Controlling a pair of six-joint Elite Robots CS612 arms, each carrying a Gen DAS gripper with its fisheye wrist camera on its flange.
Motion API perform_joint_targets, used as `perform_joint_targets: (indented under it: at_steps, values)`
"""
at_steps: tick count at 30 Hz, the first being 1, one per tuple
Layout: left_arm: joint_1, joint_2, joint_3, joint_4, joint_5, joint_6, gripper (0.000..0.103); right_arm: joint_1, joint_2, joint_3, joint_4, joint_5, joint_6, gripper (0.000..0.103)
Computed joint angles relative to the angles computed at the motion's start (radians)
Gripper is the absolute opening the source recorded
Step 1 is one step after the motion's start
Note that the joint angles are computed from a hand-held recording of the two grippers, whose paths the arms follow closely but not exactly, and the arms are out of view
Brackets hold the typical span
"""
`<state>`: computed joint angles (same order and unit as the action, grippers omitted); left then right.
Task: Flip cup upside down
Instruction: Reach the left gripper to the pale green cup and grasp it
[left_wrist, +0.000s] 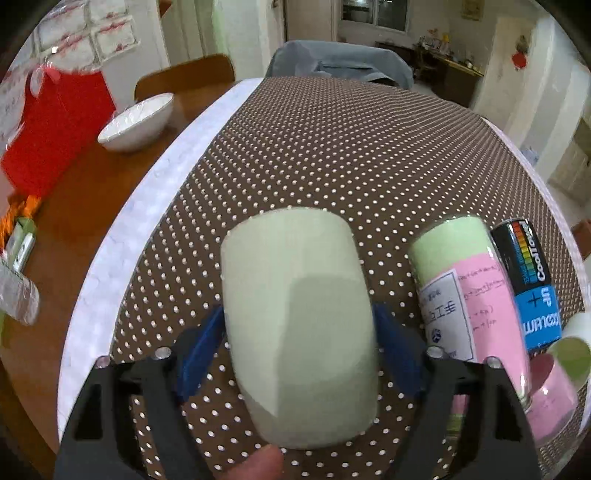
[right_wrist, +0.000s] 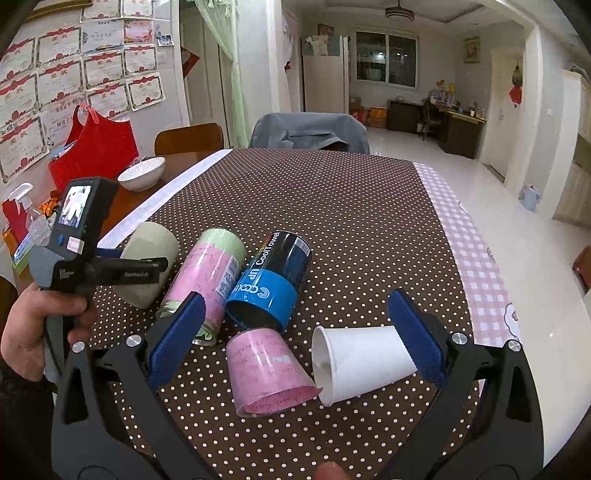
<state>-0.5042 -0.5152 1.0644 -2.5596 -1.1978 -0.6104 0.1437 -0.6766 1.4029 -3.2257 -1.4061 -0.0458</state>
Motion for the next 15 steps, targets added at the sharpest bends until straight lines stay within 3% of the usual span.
perform_joint_targets:
  at_steps: [4,10,15]
  values:
    - [-0.012,0.001,0.004,0.002,0.038,0.001,0.078,-0.001,-0.003,0.008,-0.009,0.007,-0.002,0.097]
    - [-0.017,-0.026,0.060,-0.056,-0.004,-0.021,0.077,-0.004,-0.008,0.021,-0.016,0.018,-0.001,0.097]
    - [-0.030,-0.055,0.109,-0.088,0.017,-0.019,0.077,-0.010,-0.016,0.035,-0.025,0.030,0.008,0.097]
